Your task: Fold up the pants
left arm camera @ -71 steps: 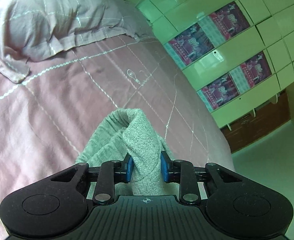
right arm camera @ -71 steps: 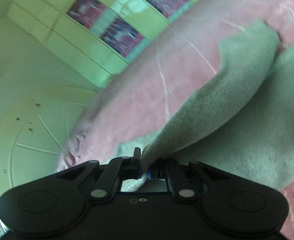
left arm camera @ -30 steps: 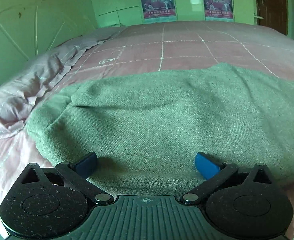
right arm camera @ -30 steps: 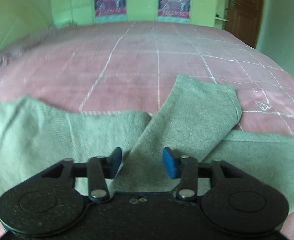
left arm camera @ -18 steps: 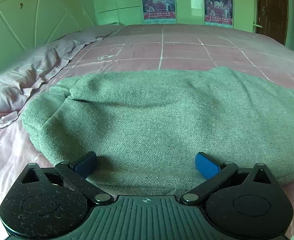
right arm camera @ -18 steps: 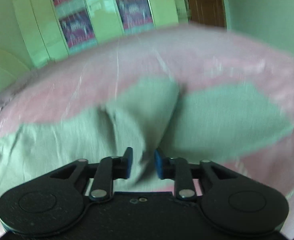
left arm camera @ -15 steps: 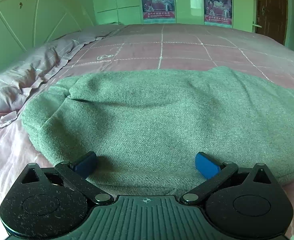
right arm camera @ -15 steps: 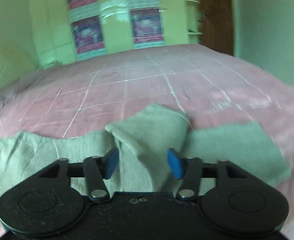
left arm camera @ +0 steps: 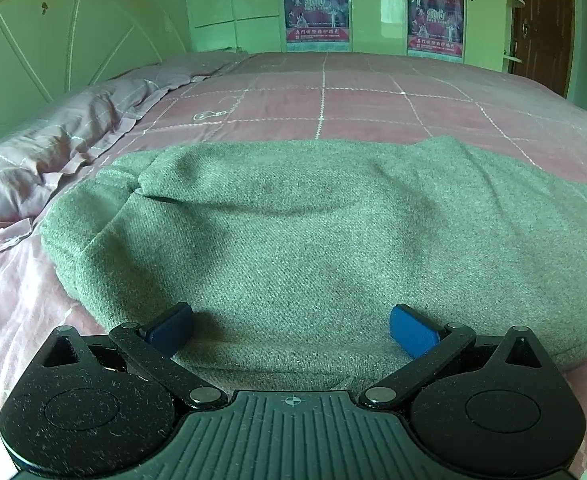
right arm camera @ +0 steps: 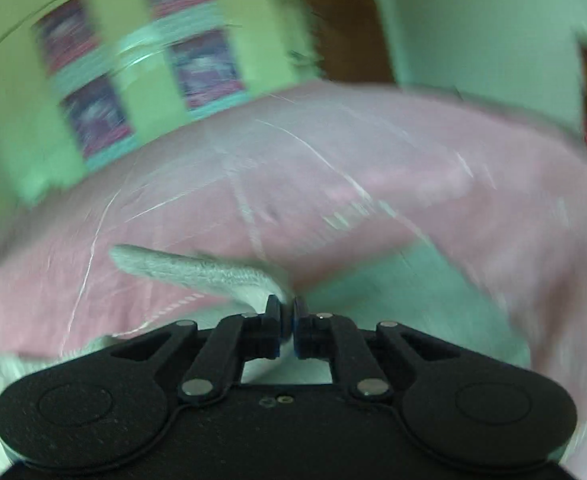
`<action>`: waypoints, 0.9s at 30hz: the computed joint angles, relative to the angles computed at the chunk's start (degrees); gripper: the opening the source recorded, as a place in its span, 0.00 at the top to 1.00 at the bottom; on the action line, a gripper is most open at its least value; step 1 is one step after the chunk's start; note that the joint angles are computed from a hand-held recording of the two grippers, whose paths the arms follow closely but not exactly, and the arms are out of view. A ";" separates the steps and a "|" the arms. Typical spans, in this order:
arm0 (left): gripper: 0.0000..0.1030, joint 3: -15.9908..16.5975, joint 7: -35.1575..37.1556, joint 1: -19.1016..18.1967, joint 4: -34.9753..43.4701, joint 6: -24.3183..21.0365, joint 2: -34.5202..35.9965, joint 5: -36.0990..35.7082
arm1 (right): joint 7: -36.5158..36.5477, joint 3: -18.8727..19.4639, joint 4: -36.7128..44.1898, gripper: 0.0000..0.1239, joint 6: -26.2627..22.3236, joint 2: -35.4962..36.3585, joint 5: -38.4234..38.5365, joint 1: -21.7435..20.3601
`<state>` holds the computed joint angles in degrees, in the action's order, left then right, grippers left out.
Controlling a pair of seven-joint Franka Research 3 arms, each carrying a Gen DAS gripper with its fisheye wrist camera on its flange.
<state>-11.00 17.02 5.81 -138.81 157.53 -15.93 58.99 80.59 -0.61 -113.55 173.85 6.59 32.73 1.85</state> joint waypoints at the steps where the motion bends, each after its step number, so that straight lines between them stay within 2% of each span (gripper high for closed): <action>1: 0.00 -0.10 -0.42 0.10 0.02 0.02 0.04 0.34 | -4.48 1.61 0.09 0.97 -4.71 0.00 7.55 -2.82; 2: 0.00 -0.12 -0.56 0.10 0.04 0.01 0.08 0.49 | -8.46 2.05 -0.04 0.97 -8.14 -0.08 13.23 -4.26; 3: 0.00 -0.09 -0.59 0.07 0.06 -0.01 0.11 0.53 | -16.23 3.05 -0.59 0.96 -8.38 -0.57 22.40 -5.38; 4: 0.00 -0.04 -0.46 -0.01 0.08 -0.07 0.12 0.41 | -22.36 3.98 -1.24 0.90 -7.67 -1.34 29.42 -6.23; 5: 0.00 0.06 -0.15 -0.13 0.12 -0.15 0.16 0.12 | -25.33 3.03 -1.29 0.87 -6.49 -1.55 32.43 -5.08; 6: 0.00 0.17 0.24 -0.25 0.19 -0.23 0.19 -0.26 | -26.84 2.60 -0.98 0.79 -5.18 -1.41 33.91 -4.38; 7: 0.00 0.18 0.38 -0.28 0.24 -0.31 0.23 -0.41 | -28.35 2.28 -0.31 0.66 -3.62 -0.99 35.11 -3.69; 9: 0.00 0.17 0.56 -0.30 0.28 -0.40 0.23 -0.51 | -28.54 1.61 1.69 0.52 -0.49 0.66 33.39 -2.45; 10: 0.00 0.16 0.56 -0.30 0.28 -0.39 0.22 -0.51 | -25.56 0.87 2.67 0.60 0.65 1.71 29.60 -1.78; 11: 0.00 0.16 0.56 -0.29 0.28 -0.39 0.22 -0.52 | -22.51 0.23 3.89 0.74 -1.36 2.41 26.90 -2.03; 12: 0.00 0.09 0.43 -0.26 0.30 -0.42 0.25 -0.41 | -21.52 0.36 5.57 1.00 -4.34 3.13 27.23 -3.12; 13: 0.00 0.13 0.40 -0.24 0.27 -0.35 0.23 -0.38 | -18.25 -0.14 6.72 1.00 -6.39 3.62 25.09 -3.34; 14: 0.00 0.13 0.31 -0.20 0.25 -0.29 0.22 -0.28 | -18.30 0.13 7.53 1.00 -7.60 3.50 24.79 -3.91; 15: 0.00 0.15 0.27 -0.17 0.23 -0.20 0.22 -0.21 | -20.71 0.95 8.01 1.00 -7.27 3.11 26.31 -4.43; 17: 0.00 0.21 0.43 -0.21 0.21 -0.15 0.20 -0.34 | -30.20 2.87 9.00 1.00 -6.89 1.54 35.76 -5.98; 19: 0.00 0.27 0.50 -0.13 0.16 0.12 0.19 -0.27 | -34.19 2.22 8.19 1.00 -7.60 -0.62 40.57 -5.95; 22: 0.00 -0.09 -1.12 0.33 -0.07 0.50 0.11 1.17 | -30.91 -0.30 3.87 1.00 -9.05 -3.03 41.17 -5.31; 23: 0.00 -0.16 -1.51 0.40 -0.08 0.53 0.13 1.54 | -27.17 -1.25 2.69 1.00 -10.05 -2.66 38.79 -5.23; 24: 0.00 -0.17 -1.81 0.43 -0.06 0.58 0.18 1.84 | -20.78 -2.26 1.61 0.98 -12.12 -1.99 33.23 -5.32; 25: 0.00 -0.14 -2.00 0.41 -0.11 0.64 0.15 2.01 | -17.25 -4.35 0.78 0.95 -13.90 -1.24 31.69 -4.27; 26: 0.00 -0.04 -1.88 0.34 -0.11 0.70 0.18 1.97 | -17.33 -4.44 -0.37 0.93 -13.85 -1.47 34.16 -4.71; 27: 0.00 0.15 -1.33 0.14 -0.13 0.67 0.11 1.45 | -21.03 -2.53 -1.17 0.91 -12.29 -1.93 40.65 -6.72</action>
<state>-10.85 15.69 5.95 -138.94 158.20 -15.81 60.44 59.56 -3.14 -114.71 161.56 4.66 73.38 -4.87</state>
